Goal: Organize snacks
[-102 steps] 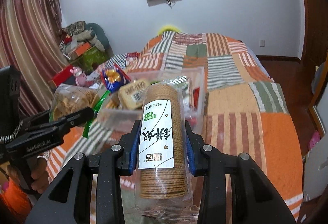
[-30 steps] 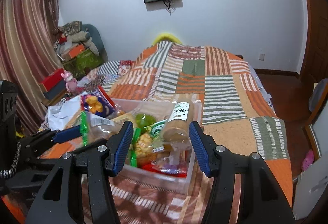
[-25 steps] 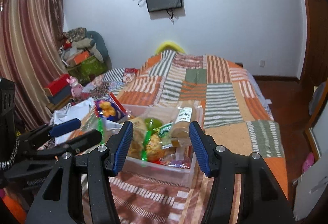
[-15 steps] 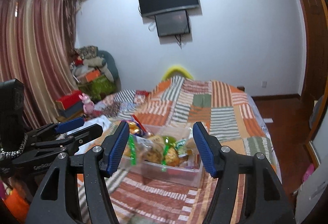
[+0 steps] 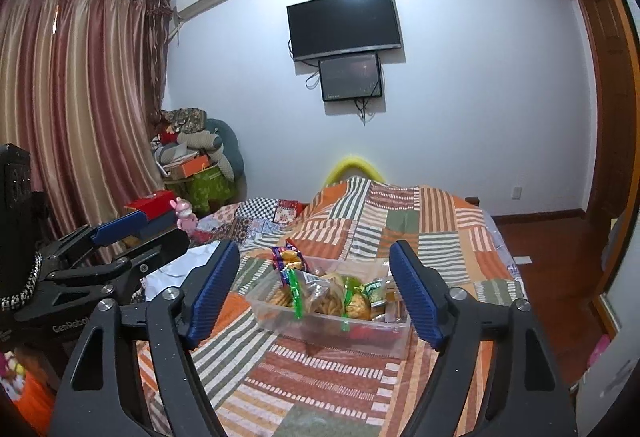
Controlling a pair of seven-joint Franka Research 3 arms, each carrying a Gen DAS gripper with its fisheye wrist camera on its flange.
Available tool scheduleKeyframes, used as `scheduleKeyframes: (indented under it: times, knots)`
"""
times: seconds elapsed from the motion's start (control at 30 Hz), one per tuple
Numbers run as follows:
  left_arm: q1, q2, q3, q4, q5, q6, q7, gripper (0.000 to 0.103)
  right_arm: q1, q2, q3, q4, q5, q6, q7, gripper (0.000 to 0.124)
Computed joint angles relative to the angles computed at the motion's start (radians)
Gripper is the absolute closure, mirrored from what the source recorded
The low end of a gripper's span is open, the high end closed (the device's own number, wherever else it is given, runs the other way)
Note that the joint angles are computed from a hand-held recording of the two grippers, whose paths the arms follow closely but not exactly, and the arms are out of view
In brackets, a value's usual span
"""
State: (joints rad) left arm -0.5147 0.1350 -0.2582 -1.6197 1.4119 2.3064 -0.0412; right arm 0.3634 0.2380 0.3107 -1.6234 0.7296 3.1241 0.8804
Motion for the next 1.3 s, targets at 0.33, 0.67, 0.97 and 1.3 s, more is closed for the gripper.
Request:
scheduleKeyframes:
  times: [0.33,0.67,0.97,1.3]
  knots:
    - [-0.002,-0.028,-0.018,-0.044,0.060,-0.029,-0.074,0.002,-0.017,-0.022,0.027,-0.050,0.015,0.085,-0.001,0.033]
    - [-0.011,-0.027,-0.028,-0.047,0.089,-0.034,-0.089,0.000,-0.231,-0.032,0.294,-0.090,0.118,0.165,-0.140,0.021]
    - [-0.012,-0.022,-0.025,-0.045,0.077,-0.032,-0.095,0.000,-0.263,-0.032,0.329,-0.098,0.135,0.161,-0.152,0.021]
    - [-0.012,-0.018,-0.021,-0.046,0.063,-0.021,-0.089,0.000,-0.224,-0.041,0.286,-0.083,0.233,0.137,-0.229,0.021]
